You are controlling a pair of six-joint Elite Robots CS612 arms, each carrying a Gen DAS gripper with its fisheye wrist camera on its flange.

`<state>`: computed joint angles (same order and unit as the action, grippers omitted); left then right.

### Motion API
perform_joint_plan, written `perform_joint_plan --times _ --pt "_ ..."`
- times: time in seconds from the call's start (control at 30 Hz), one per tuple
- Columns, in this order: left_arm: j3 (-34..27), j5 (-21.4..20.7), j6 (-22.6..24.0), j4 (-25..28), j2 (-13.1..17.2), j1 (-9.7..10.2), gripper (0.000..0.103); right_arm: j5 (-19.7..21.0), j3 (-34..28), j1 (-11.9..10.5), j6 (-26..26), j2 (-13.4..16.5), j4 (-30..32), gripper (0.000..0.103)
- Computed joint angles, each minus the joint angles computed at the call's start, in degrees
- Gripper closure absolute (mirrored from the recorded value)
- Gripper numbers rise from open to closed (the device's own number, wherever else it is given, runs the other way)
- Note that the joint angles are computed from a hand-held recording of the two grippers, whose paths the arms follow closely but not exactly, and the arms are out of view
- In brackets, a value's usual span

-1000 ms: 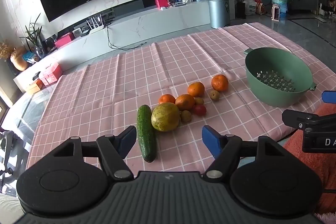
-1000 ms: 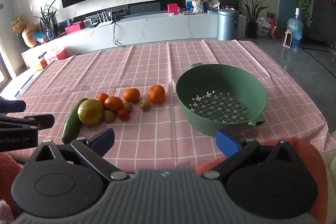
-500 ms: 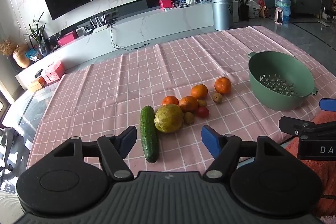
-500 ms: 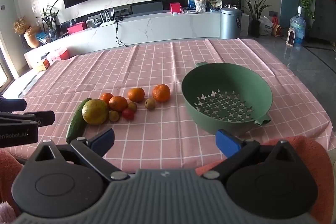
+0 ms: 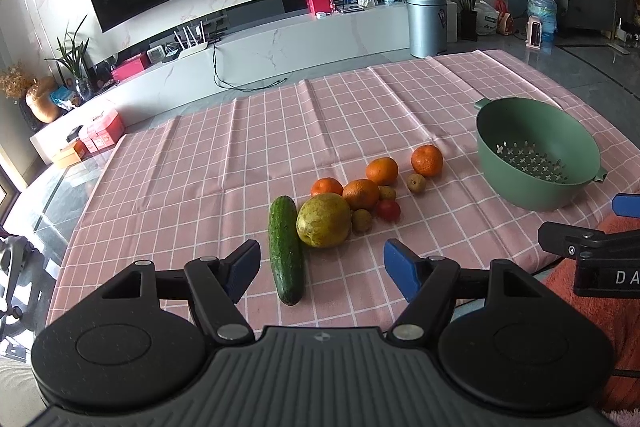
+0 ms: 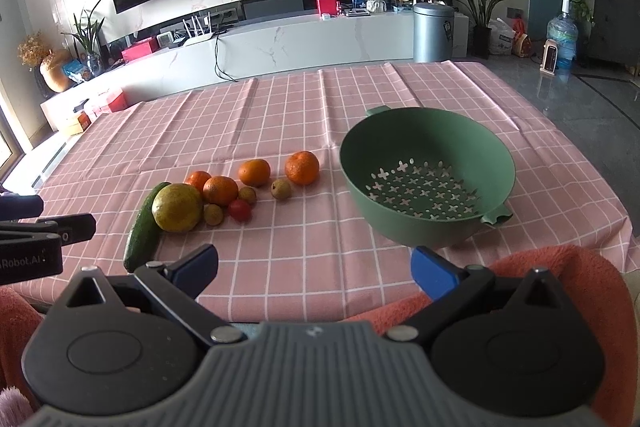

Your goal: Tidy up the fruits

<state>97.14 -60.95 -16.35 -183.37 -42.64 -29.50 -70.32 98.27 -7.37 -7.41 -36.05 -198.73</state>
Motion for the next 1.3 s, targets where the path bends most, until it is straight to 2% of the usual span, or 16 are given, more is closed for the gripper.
perform_joint_plan --times 1.3 --pt "-0.05 0.01 0.03 -0.30 0.19 -0.02 0.020 -0.62 -0.13 0.07 0.32 -0.27 2.07 0.004"
